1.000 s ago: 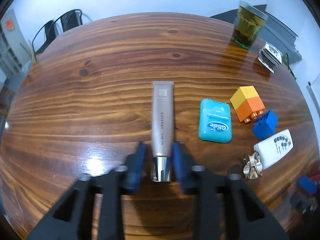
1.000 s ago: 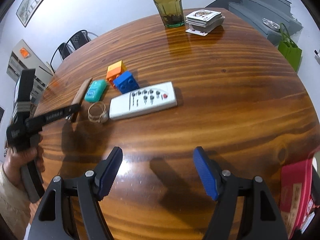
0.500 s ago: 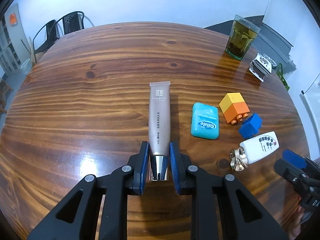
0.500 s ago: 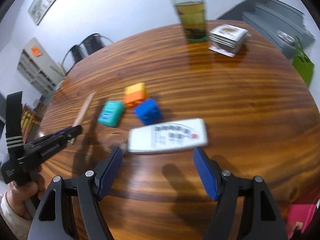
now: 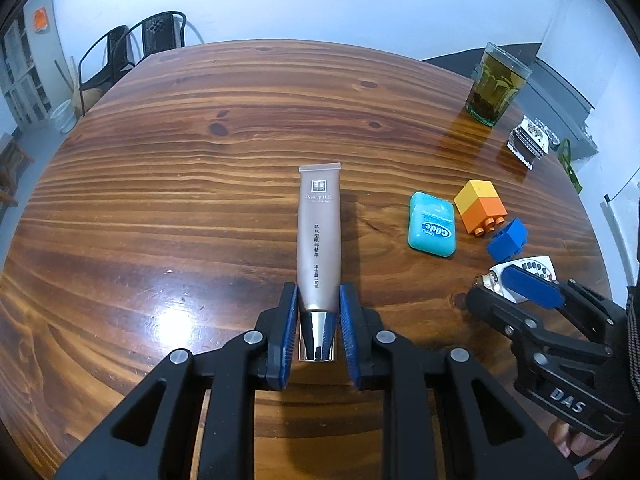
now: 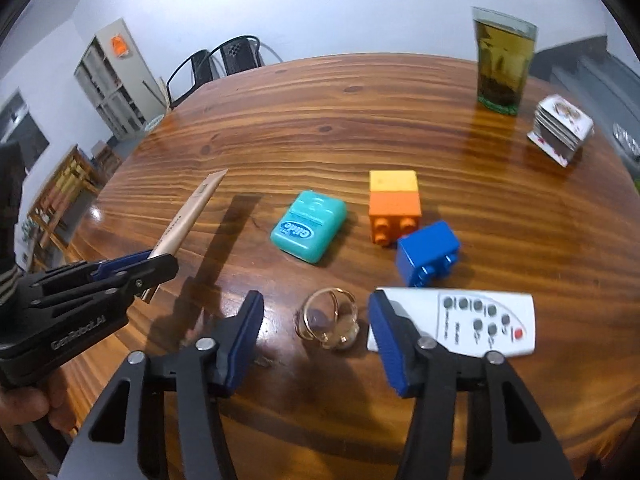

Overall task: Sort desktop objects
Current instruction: 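Grasp the beige tube with the left gripper while the right grasps the gold ring, then carry the beige tube with the left gripper while the right carries the gold ring toward the tin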

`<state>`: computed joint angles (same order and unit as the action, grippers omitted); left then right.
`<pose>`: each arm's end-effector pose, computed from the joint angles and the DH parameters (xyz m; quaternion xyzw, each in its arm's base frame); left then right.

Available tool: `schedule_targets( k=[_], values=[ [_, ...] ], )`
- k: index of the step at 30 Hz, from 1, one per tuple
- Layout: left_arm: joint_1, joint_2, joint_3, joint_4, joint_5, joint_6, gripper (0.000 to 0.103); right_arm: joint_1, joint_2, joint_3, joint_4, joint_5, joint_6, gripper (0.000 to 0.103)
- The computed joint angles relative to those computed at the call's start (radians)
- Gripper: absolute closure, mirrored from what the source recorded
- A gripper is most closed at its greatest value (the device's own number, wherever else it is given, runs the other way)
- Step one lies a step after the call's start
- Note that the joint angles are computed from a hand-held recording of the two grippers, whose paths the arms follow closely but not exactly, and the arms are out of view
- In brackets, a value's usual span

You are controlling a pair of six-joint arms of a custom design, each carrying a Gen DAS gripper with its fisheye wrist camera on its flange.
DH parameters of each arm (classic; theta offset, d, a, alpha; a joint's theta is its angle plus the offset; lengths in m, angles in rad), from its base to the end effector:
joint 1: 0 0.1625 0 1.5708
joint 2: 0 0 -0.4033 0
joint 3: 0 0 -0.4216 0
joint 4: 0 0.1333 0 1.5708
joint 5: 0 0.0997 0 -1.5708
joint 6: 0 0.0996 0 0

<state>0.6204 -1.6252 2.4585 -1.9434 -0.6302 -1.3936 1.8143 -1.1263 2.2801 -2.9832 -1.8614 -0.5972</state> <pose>-0.1400 -0.3627 0.1563 -0.0898 0.8694 -0.3275 0.3589 0.2138 -0.4260 0.0744 0.3834 -0.9034 0.1003 0.1638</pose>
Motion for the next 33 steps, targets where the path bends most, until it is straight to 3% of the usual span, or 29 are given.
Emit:
schedule_targets(
  k=[1,3,11,24,33],
  values=[
    [-0.001,-0.001,0.002,0.000,-0.001,-0.003,0.080,0.003,0.009,-0.004,0.000,-0.009,-0.004,0.060],
    [-0.006,-0.004,0.005,-0.001,-0.007,-0.007,0.080,0.007,0.027,-0.011,0.005,-0.036,-0.001,0.067],
    [-0.040,0.004,0.003,0.017,-0.029,-0.036,0.080,-0.002,-0.051,0.038,0.024,-0.034,0.009,0.067],
    [-0.178,0.099,-0.047,0.063,-0.084,-0.096,0.080,-0.063,-0.389,0.176,0.173,0.010,0.064,0.067],
    [-0.288,0.218,-0.094,0.028,-0.143,-0.095,0.080,-0.141,-0.690,0.268,0.307,0.035,0.050,0.067]
  ],
)
